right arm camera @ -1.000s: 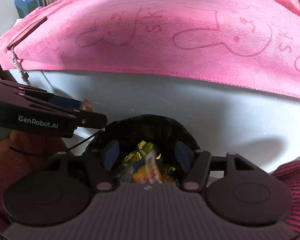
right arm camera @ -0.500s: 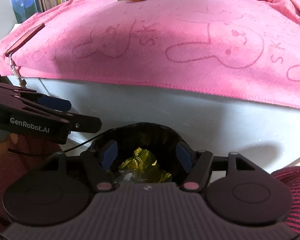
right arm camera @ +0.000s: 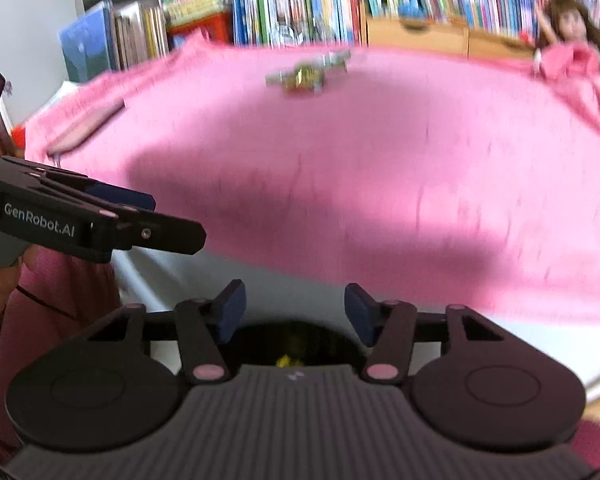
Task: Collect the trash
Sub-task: 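Move both open tools back over the towel toward the last wrappers, then grasp the gold foil wrapper with the left tool while the right tool grasps the green candy wrapper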
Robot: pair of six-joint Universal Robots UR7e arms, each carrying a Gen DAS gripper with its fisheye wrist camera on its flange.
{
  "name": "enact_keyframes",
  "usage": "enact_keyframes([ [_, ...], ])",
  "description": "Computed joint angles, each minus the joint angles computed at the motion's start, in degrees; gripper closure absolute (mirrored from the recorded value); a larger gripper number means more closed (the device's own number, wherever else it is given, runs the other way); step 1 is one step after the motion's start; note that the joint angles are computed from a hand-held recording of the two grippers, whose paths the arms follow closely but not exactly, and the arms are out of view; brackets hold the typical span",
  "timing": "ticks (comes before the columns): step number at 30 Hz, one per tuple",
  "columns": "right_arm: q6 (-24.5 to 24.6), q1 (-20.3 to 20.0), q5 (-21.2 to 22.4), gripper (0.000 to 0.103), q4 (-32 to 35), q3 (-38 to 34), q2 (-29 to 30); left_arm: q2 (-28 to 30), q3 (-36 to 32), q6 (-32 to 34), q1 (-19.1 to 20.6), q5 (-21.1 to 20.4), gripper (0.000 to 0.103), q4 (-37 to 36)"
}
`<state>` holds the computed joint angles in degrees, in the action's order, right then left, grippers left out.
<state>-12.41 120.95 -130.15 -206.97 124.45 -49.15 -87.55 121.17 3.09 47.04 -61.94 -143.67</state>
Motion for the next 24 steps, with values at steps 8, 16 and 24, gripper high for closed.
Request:
enact_keyframes([
  [8,-8.4,-0.8,0.2,0.036,-6.6,-6.3,1.4,7.5,-5.6,4.7,0.8,3.1,0.016,-12.5],
  [16,-6.0,-4.5,1.5,0.033,-1.4,-14.3,0.2,22.3,-16.5,6.8,4.8,5.1,0.016,-23.6],
  [24,0.3,-7.0,2.0,0.029,8.2,-21.0,-0.4,34.4,-27.8,6.7,7.2,7.4,0.017,-24.3],
])
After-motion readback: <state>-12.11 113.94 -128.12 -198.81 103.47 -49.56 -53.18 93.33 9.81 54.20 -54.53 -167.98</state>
